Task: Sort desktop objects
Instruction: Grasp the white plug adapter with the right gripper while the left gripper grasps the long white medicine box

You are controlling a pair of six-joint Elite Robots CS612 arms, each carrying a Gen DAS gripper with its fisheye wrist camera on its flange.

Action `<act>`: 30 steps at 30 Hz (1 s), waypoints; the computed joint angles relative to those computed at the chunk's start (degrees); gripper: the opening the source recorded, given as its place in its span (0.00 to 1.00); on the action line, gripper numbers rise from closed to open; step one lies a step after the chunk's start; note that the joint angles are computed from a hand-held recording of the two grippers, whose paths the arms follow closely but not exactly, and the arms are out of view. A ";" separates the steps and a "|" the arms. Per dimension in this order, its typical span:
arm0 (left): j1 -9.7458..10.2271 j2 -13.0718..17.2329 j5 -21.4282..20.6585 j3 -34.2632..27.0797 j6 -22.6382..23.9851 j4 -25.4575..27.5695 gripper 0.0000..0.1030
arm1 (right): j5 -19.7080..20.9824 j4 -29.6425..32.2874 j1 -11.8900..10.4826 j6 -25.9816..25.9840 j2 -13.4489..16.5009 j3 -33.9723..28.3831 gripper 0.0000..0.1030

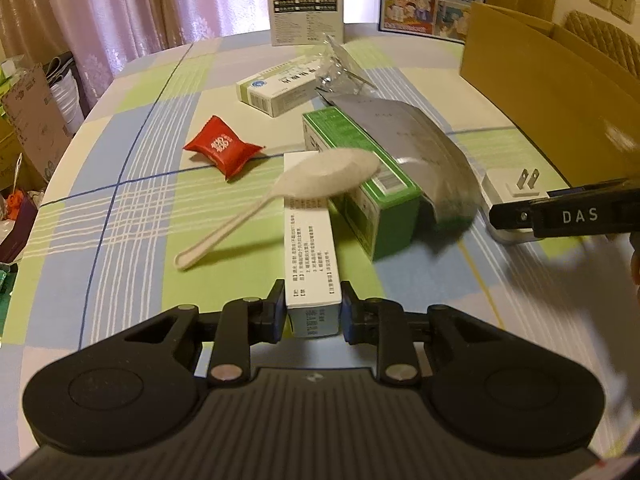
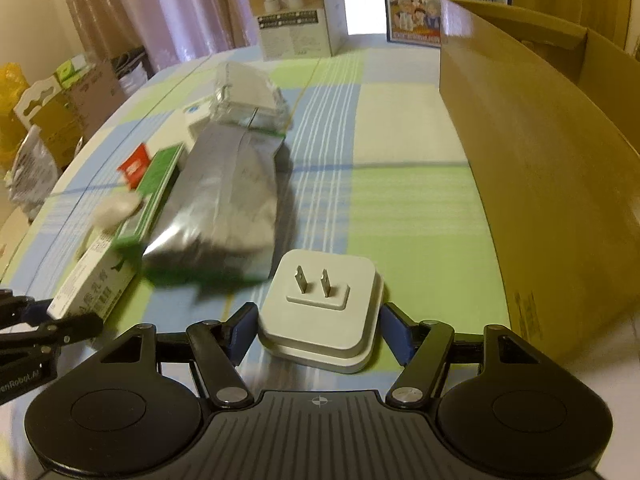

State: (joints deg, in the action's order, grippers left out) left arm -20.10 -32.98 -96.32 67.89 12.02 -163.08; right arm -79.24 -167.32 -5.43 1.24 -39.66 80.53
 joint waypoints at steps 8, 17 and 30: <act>0.88 -4.68 -1.64 7.17 3.10 1.08 0.21 | -0.63 -2.78 0.35 -0.49 -3.70 6.16 0.60; 0.86 -4.84 -1.19 7.38 2.11 -1.59 0.31 | -2.36 -3.52 0.86 -1.32 -2.98 5.52 0.75; 0.15 0.69 -1.27 -2.21 2.12 3.16 0.42 | -5.44 -3.42 1.75 -2.23 -1.02 3.46 0.66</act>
State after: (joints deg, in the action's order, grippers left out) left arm -19.96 -32.29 -97.59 65.68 14.14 -159.92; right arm -84.68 -170.74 -3.68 -0.99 -40.68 83.99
